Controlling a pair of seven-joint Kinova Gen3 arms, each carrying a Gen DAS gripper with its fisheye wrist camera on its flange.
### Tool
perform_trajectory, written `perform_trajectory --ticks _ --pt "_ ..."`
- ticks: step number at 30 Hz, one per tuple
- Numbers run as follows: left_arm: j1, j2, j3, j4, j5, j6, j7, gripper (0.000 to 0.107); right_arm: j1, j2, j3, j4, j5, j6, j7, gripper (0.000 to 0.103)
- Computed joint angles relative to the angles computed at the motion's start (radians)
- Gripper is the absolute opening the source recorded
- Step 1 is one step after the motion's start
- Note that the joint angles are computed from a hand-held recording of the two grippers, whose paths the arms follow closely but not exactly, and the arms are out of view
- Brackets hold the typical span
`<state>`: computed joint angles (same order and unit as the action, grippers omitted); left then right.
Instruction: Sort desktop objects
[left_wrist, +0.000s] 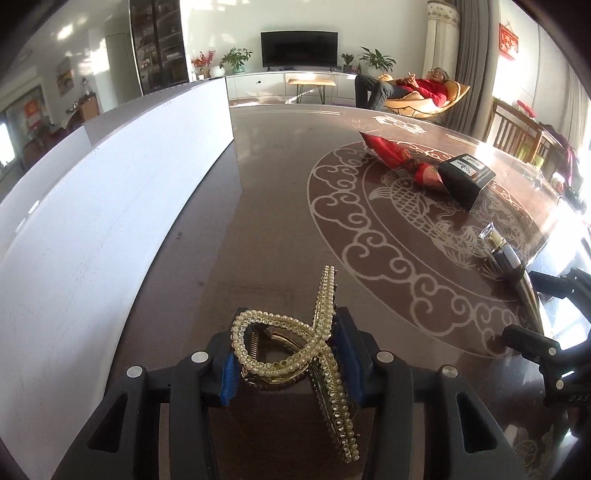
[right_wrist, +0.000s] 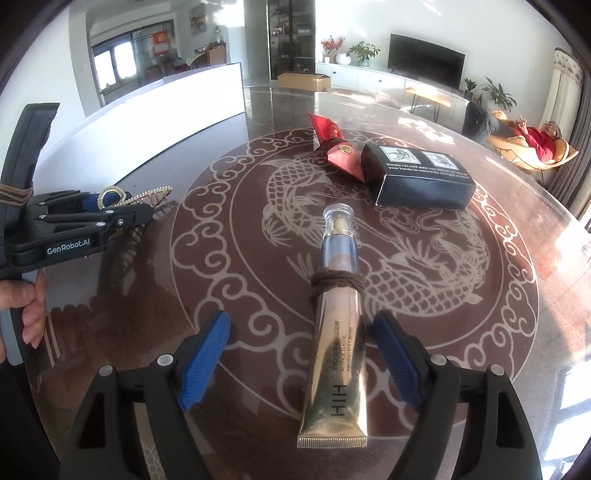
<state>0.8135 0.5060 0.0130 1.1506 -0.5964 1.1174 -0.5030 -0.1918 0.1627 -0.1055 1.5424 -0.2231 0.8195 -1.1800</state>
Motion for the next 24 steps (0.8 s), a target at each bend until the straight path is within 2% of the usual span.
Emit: perform_trajectory --ticks 3,7,9,11,13,18,24 --pt "0.003 0.006 -0.003 -0.008 -0.002 0.007 0.01 0.05 -0.009 0.007 0.005 -0.01 0.023 0.009 -0.027 0.092" --pt "-0.001 0.001 -0.003 0.002 0.003 0.011 0.021 0.059 -0.008 0.007 0.004 -0.012 0.026 0.014 -0.031 0.093" --pt "-0.006 0.009 0.003 -0.013 0.011 0.023 0.008 0.07 -0.006 0.007 0.003 -0.012 0.025 0.014 -0.03 0.093" --pt "-0.02 0.016 0.01 -0.029 0.036 0.037 -0.007 0.091 -0.007 0.007 0.003 -0.012 0.026 0.014 -0.031 0.093" --pt "-0.024 0.026 0.012 -0.048 0.049 0.051 -0.026 0.096 -0.006 0.008 0.002 -0.013 0.025 0.015 -0.029 0.094" --pt "-0.016 0.029 0.002 -0.054 0.059 0.068 -0.013 0.103 -0.004 0.008 0.002 -0.012 0.021 0.016 -0.024 0.095" --pt "-0.018 0.028 0.0 -0.049 0.065 0.064 -0.006 0.103 -0.009 0.013 0.0 -0.016 0.026 0.024 -0.021 0.1"
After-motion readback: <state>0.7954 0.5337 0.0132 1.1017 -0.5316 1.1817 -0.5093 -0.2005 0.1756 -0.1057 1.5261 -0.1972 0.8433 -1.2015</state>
